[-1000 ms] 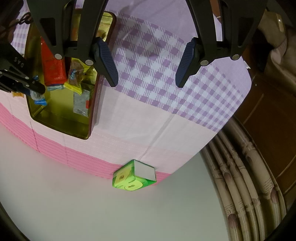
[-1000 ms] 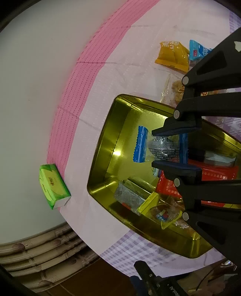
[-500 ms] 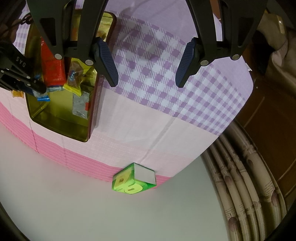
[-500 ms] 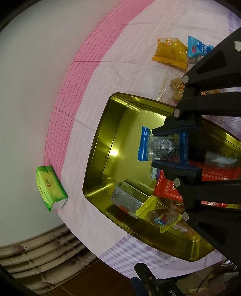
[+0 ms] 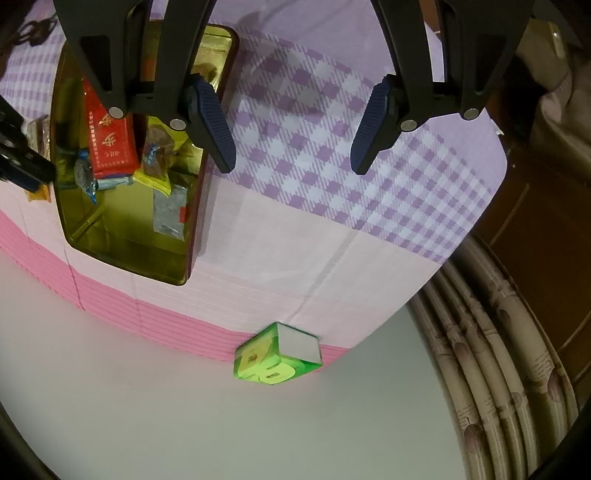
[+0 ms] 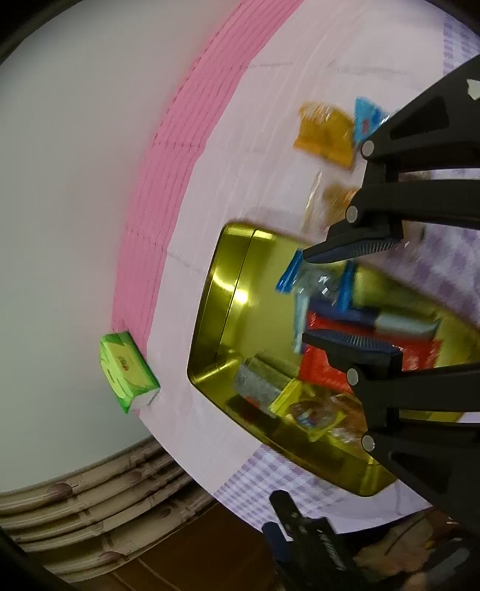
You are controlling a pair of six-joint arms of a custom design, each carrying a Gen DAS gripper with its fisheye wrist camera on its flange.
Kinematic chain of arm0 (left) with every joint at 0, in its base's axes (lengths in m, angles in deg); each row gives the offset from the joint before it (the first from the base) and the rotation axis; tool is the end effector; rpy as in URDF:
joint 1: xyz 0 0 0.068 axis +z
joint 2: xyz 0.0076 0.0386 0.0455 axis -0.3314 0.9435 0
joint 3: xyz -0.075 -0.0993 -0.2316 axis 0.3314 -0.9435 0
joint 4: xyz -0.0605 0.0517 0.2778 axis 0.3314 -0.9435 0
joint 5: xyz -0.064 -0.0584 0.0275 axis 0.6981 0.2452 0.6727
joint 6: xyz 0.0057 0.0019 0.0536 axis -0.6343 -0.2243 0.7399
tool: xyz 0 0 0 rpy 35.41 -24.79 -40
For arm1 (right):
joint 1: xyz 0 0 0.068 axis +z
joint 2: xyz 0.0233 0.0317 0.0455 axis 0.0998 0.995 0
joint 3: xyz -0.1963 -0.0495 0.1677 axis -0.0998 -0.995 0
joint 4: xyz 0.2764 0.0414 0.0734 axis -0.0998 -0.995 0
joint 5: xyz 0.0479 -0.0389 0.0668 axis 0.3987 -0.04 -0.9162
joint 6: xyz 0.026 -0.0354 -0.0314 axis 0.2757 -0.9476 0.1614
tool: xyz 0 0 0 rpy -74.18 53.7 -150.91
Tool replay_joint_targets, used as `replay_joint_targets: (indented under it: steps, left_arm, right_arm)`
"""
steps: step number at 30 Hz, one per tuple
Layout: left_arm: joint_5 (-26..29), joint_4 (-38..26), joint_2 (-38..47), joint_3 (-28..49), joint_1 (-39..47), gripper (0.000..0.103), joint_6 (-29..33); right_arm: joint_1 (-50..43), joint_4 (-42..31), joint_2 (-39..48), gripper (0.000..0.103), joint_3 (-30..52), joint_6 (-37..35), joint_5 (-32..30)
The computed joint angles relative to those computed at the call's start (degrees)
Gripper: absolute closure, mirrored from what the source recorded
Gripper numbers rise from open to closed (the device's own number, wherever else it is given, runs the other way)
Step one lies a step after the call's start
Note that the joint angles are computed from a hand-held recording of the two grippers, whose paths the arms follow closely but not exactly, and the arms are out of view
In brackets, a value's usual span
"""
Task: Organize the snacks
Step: 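Carry the blue-ended candy into the gold tin and open the right gripper, then move the right gripper to the light-blue printed candy and grasp it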
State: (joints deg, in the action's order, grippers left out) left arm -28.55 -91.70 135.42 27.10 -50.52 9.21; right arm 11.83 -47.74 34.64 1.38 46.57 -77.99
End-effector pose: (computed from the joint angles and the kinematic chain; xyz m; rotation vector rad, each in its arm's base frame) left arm 0.2205 -0.1135 0.2044 -0.3680 2.5083 0.2180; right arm 0.2818 0.0373 0.1808 -0.4451 2.5181 0.2339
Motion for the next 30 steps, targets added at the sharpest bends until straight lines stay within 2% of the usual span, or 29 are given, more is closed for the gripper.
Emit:
replay_joint_targets:
  steps: [5,13,20,30]
  left_arm:
    - [-0.1,-0.1,0.1,0.1,0.0,0.037,0.0]
    - [-1.6,-1.0,1.4,1.0,-1.9,0.037,-0.3]
    - [-2.0,-1.1,2.6,1.7,-3.0,0.037,-0.1]
    - [-2.1,-0.7,2.6,2.5,-5.9,0.037,-1.3]
  right_arm:
    - [-11.0,-3.1,-2.8,0.068,-1.3,-6.6,-1.8]
    - [-25.2,-3.7,1.1,0.068,-0.3,-14.5,-3.2]
    - [-27.5,-2.9,4.2,0.068,-0.1,-17.3,-4.7]
    - [-24.9,-1.4,10.5,0.068,2.7,-15.7,-6.0]
